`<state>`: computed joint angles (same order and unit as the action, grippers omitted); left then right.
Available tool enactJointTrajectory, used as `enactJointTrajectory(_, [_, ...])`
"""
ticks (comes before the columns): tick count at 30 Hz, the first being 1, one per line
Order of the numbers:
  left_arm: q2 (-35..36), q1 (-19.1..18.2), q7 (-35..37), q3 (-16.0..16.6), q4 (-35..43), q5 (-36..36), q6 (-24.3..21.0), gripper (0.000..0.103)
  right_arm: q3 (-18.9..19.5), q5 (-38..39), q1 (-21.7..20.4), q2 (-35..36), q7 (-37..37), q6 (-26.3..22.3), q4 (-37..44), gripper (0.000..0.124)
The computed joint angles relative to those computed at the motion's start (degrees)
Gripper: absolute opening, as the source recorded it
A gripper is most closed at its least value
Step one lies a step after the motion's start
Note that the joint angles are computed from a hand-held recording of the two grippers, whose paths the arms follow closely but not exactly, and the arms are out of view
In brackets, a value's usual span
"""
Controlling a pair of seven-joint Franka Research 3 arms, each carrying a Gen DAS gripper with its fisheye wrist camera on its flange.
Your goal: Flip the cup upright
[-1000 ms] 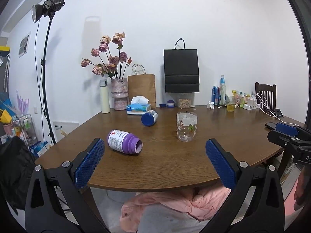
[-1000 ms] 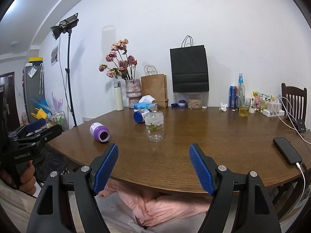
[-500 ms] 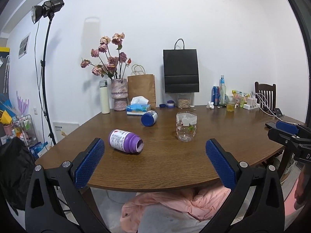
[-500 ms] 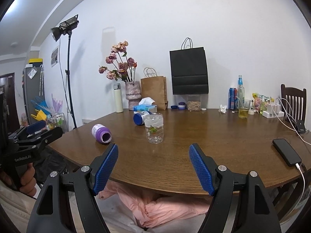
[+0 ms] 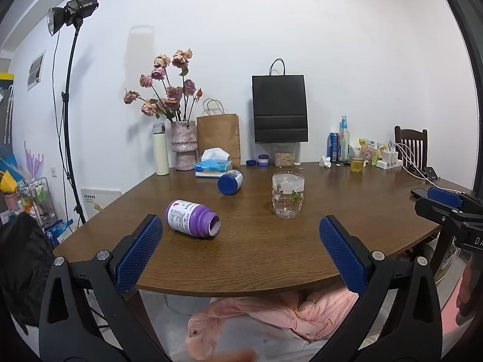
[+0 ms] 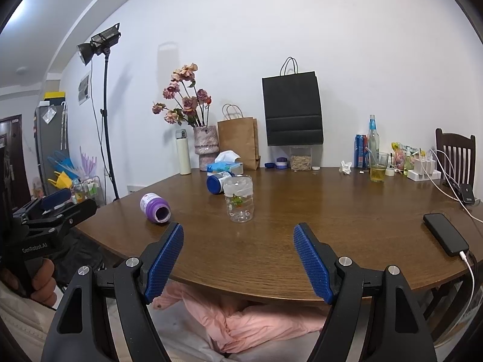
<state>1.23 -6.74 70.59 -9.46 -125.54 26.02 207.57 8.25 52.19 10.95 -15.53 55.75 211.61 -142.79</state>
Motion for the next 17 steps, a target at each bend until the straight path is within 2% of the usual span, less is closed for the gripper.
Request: enactJointTrajectory(17, [0.1, 0.2, -0.7, 0.0, 0.4, 0.6, -0.5, 0.103, 0.0, 0.2, 0.2, 0.3, 0.2, 0.5, 0.1, 0.080])
